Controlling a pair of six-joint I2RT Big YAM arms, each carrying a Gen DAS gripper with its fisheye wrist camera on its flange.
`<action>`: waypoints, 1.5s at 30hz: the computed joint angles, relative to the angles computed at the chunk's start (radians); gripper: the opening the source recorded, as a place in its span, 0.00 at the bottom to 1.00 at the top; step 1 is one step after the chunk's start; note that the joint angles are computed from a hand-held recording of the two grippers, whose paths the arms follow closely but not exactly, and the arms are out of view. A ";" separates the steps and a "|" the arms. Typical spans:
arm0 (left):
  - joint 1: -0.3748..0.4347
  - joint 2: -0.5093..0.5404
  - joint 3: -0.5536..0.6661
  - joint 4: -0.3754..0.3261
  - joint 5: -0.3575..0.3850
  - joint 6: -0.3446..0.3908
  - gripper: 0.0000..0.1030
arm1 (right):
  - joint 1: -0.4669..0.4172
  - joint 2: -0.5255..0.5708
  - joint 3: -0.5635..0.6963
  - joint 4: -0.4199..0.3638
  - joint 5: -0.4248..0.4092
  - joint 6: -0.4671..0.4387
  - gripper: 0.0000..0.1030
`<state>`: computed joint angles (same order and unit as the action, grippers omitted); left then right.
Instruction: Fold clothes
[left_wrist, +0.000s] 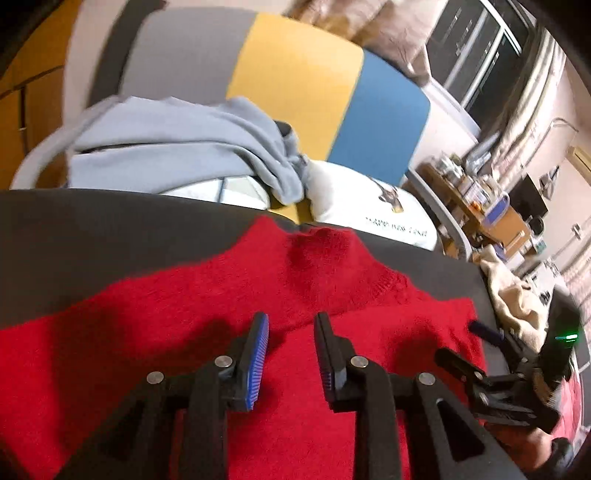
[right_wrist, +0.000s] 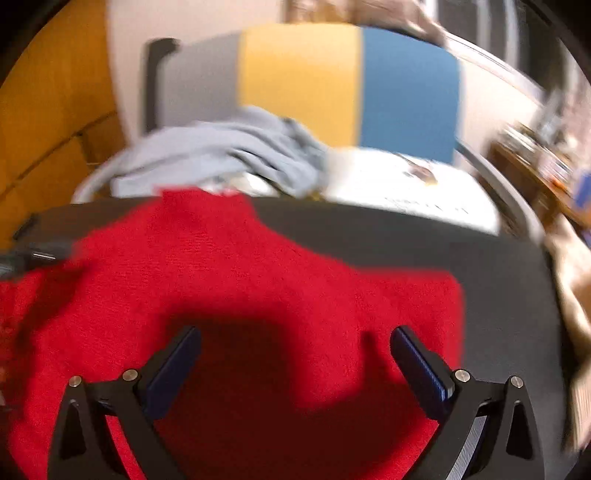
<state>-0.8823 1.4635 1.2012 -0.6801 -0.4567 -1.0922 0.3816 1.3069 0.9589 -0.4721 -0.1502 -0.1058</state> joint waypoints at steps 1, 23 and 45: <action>0.010 0.015 0.014 0.001 0.015 0.006 0.24 | 0.016 0.013 0.019 -0.005 -0.011 -0.012 1.00; 0.073 0.003 -0.083 0.032 -0.073 -0.163 0.18 | 0.101 0.223 0.148 -0.003 0.019 -0.024 1.00; 0.284 0.077 0.029 0.100 0.381 0.387 0.50 | -0.017 0.472 0.522 -0.279 -0.291 -0.178 0.73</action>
<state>-0.5985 1.5408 1.2301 -0.5804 -0.0753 -0.7053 0.3647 1.7789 1.4806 -0.7511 -0.4415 -0.2834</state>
